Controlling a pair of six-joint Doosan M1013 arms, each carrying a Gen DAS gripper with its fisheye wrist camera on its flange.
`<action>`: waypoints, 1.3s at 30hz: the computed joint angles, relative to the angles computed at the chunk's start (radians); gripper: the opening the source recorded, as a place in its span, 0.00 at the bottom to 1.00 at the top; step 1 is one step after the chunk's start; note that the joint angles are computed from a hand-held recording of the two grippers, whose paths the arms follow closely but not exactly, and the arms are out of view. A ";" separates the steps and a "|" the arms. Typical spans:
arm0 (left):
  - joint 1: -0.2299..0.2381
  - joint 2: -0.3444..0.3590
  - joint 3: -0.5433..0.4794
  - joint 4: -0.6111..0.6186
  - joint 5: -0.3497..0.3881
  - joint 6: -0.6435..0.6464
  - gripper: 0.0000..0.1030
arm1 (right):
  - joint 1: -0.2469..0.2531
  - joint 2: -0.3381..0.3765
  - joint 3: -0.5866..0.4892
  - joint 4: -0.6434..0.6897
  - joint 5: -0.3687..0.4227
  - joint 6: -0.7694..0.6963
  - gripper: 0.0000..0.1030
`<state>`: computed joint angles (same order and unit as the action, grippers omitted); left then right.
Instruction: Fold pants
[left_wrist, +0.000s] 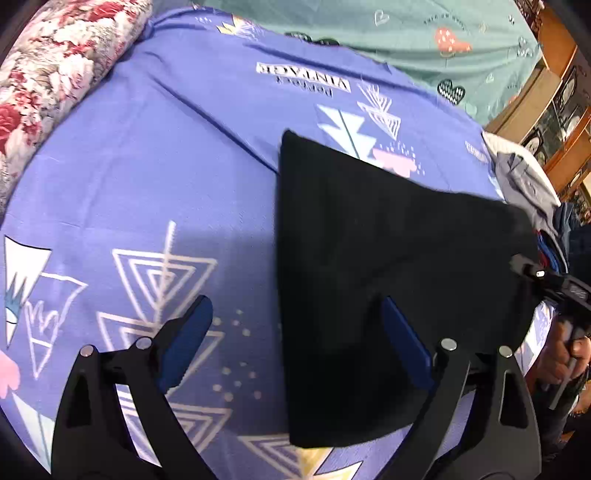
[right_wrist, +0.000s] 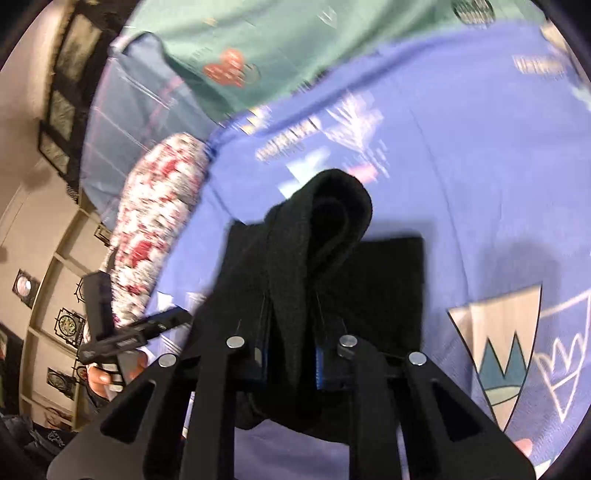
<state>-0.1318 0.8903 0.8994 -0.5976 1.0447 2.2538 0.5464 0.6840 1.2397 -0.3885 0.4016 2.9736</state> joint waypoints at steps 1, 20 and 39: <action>-0.004 0.004 -0.002 0.009 0.006 -0.010 0.91 | -0.005 0.007 0.001 0.027 0.023 -0.011 0.18; -0.034 0.109 -0.240 0.050 0.055 -0.116 0.92 | 0.010 0.052 -0.138 -0.221 0.218 -0.072 0.44; -0.062 0.263 -0.501 0.206 0.174 -0.322 0.91 | 0.020 0.106 -0.215 -0.136 0.387 -0.246 0.32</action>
<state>-0.1938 1.1538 0.3987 -0.3919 1.2191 1.9317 0.5662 0.7903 1.0251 -0.5250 0.7881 2.7272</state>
